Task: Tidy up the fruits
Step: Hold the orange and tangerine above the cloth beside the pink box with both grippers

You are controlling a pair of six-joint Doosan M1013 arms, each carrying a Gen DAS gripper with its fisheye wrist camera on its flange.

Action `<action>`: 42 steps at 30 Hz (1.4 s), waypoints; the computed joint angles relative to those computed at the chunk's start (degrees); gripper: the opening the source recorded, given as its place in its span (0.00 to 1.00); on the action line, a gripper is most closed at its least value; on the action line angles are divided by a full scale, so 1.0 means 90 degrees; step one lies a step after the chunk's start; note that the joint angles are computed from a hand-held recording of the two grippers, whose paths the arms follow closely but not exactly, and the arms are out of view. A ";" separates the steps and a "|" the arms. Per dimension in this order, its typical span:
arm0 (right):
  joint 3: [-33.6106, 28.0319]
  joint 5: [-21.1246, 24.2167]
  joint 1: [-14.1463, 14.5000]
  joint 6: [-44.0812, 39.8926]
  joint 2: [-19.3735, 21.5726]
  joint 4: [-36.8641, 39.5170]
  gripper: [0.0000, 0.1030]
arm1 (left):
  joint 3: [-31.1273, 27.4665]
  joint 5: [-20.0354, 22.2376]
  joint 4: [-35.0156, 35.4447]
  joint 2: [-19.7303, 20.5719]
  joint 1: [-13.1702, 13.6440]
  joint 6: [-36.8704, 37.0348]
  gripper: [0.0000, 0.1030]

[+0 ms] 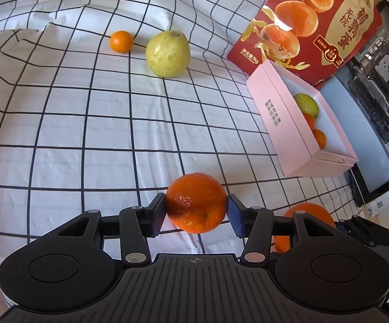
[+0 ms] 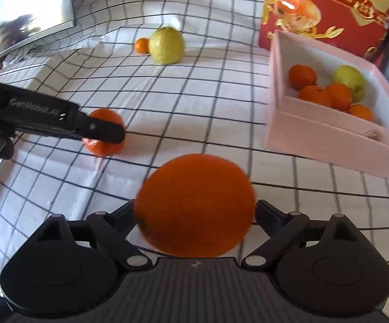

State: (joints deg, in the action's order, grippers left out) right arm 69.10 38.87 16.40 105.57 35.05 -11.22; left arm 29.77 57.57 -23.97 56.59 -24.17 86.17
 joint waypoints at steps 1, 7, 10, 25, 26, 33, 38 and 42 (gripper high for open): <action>0.0028 -0.0009 -0.0013 0.0017 -0.0021 0.0022 0.90 | -0.0012 0.0009 0.0031 0.0002 -0.0005 -0.0023 0.52; 0.0247 -0.0097 0.0009 0.0185 -0.0172 -0.0147 0.90 | -0.0027 -0.0025 0.0626 -0.0039 -0.0126 0.0009 0.52; 0.0332 -0.0188 0.0040 0.0292 -0.0240 -0.0342 0.90 | 0.0140 -0.0182 0.0673 -0.0140 -0.0149 0.0151 0.51; 0.0074 -0.0118 0.0066 0.0247 -0.0073 -0.0265 0.90 | 0.0629 -0.0453 0.1028 -0.0477 -0.0256 0.0502 0.51; 0.0042 -0.0083 0.0059 0.0267 -0.0053 -0.0249 0.90 | 0.0627 -0.0433 0.1001 -0.0476 -0.0258 0.0526 0.51; 0.0096 -0.0068 0.0029 0.0309 -0.0124 -0.0275 0.90 | 0.0603 -0.0343 0.0831 -0.0465 -0.0252 0.0612 0.51; 0.0337 -0.0138 -0.0012 0.0106 -0.0299 -0.0215 0.90 | 0.0565 -0.0307 0.0756 -0.0444 -0.0247 0.0637 0.51; 0.0446 -0.0107 -0.0040 -0.0010 -0.0379 -0.0053 0.90 | 0.0523 -0.0245 0.0714 -0.0419 -0.0240 0.0658 0.51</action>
